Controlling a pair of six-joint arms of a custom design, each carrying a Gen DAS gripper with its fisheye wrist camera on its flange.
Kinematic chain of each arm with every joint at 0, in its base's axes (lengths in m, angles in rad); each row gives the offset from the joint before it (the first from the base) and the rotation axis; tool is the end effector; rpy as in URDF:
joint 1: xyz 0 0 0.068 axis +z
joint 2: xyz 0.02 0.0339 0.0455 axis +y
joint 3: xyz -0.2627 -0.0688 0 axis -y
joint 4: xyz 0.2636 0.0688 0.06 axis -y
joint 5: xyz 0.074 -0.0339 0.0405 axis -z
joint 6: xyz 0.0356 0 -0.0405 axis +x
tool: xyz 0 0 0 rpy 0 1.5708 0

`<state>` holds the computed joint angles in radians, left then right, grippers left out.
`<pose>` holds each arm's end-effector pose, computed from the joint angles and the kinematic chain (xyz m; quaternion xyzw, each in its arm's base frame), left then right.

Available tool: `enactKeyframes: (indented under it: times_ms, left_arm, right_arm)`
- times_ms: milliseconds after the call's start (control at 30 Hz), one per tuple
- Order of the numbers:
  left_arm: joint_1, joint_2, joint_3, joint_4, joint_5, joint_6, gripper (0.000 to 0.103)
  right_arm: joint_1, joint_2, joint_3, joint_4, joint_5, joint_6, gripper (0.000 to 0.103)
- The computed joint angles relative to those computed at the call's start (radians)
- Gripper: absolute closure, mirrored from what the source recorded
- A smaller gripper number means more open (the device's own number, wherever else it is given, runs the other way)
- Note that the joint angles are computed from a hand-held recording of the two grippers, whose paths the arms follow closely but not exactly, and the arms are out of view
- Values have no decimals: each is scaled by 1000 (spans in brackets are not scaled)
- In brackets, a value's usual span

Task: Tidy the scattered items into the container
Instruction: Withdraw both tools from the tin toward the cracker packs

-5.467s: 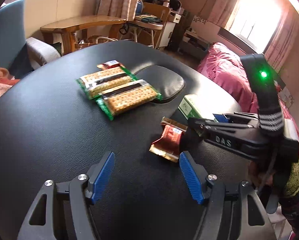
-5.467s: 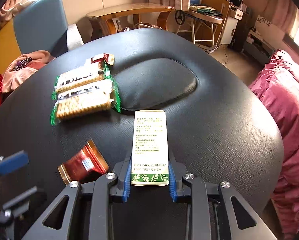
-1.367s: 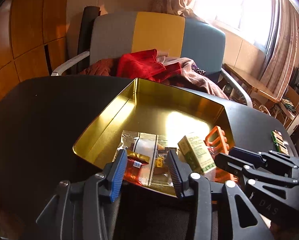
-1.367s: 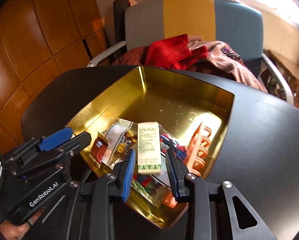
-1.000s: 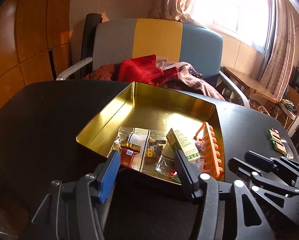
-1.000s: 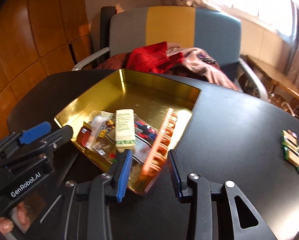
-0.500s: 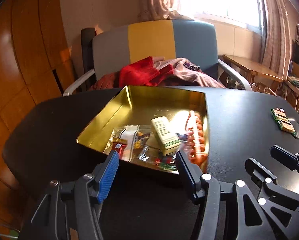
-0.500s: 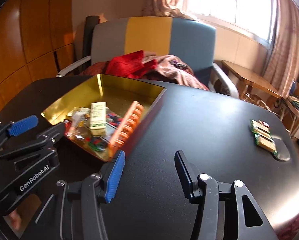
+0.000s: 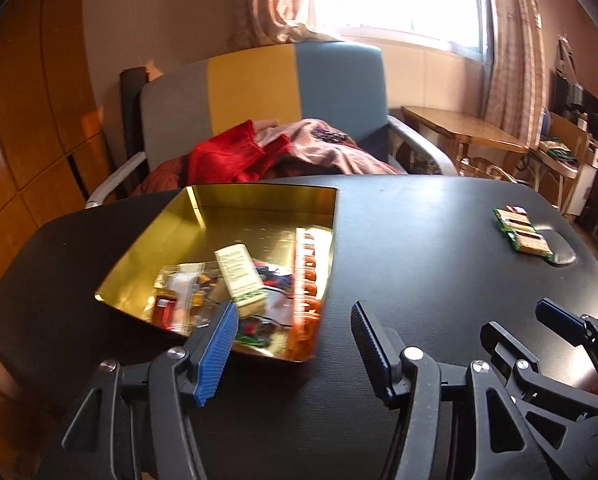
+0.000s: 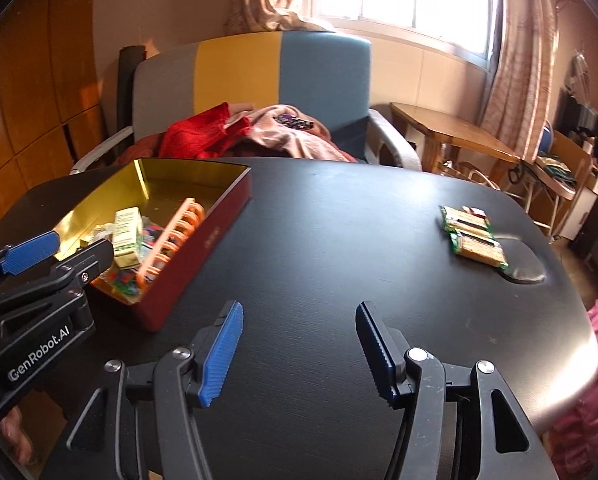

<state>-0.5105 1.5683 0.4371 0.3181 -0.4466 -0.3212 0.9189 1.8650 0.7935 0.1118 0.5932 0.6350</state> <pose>0.2333 -0.1130 0.0861 0.0041 0.9097 0.0425 0.4130 0.2187 0.2538 0.0774 -0.0420 0.9153 0.0029 0.4006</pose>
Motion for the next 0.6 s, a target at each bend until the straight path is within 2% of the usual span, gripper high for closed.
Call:
enactKeyframes:
  times_ms: [600]
  left_arm:
    - [-139,79,85,-18,3,-12,43]
  right_arm:
    - [-69,-102,-137,-2,14,59,37]
